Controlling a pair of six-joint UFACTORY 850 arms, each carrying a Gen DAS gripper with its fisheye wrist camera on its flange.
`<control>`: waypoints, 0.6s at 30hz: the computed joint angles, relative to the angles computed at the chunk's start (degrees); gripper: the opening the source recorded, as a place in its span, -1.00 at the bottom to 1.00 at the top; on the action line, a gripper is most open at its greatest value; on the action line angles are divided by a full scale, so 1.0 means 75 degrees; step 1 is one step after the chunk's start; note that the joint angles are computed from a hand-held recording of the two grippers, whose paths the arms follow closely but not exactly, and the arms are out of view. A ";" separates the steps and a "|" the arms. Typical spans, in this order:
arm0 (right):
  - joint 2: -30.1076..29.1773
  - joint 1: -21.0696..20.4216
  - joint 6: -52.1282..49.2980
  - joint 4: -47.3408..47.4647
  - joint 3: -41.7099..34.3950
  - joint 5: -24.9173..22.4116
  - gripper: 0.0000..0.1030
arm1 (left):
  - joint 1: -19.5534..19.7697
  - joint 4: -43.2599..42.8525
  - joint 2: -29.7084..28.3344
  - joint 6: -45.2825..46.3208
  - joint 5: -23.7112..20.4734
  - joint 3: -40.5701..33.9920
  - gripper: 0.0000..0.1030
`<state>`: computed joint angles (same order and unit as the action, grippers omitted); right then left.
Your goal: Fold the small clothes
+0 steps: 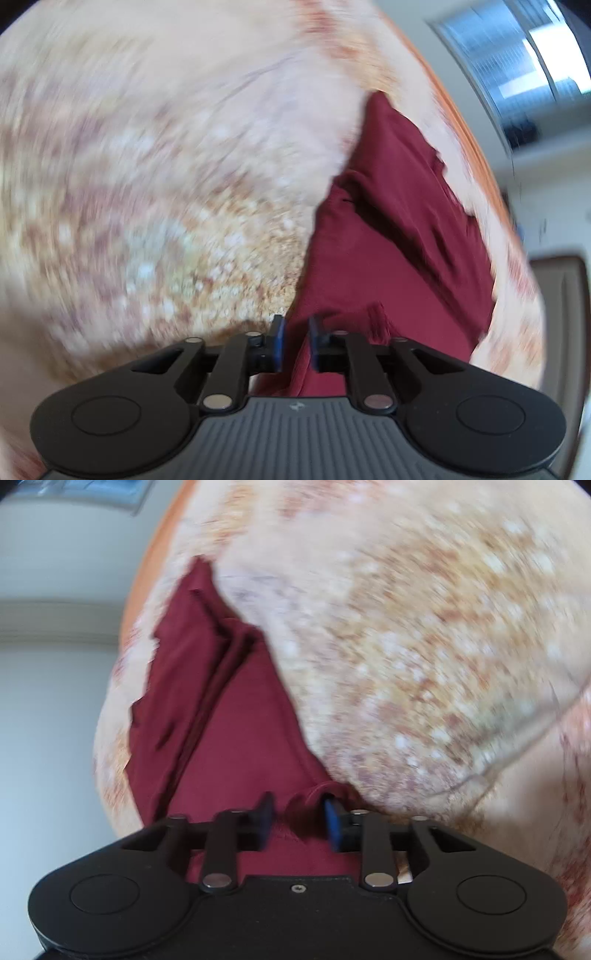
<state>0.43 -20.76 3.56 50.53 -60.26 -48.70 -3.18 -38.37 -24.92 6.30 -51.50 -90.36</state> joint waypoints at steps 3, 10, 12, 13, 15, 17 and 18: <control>0.0124 0.0035 -0.0832 -0.0799 -0.0310 -0.0084 0.09 | -0.0275 0.0976 0.0014 0.1101 -0.0064 -0.0358 -0.15; 0.0417 0.0354 -0.3336 -0.2808 -0.0783 -0.0154 0.12 | -0.0892 0.1947 -0.0211 0.3745 -0.0161 -0.0931 -0.15; 0.0464 0.0460 -0.3890 -0.3167 -0.0814 -0.0112 0.12 | -0.1012 0.2020 -0.0325 0.4417 -0.0310 -0.1120 -0.15; 0.0439 0.0500 -0.4166 -0.3300 -0.0849 -0.0090 0.12 | -0.1073 0.2066 -0.0442 0.4693 -0.0395 -0.1273 -0.15; 0.0387 0.0608 -0.4698 -0.3525 -0.0863 -0.0025 0.12 | -0.1177 0.2126 -0.0636 0.5175 -0.0562 -0.1507 -0.15; 0.0294 0.0730 -0.5238 -0.3711 -0.0897 0.0010 0.10 | -0.1264 0.2285 -0.0759 0.5403 -0.0745 -0.1705 -0.15; 0.0264 0.0773 -0.5595 -0.3760 -0.0888 0.0026 0.04 | -0.1300 0.2362 -0.0841 0.5469 -0.0794 -0.1772 -0.16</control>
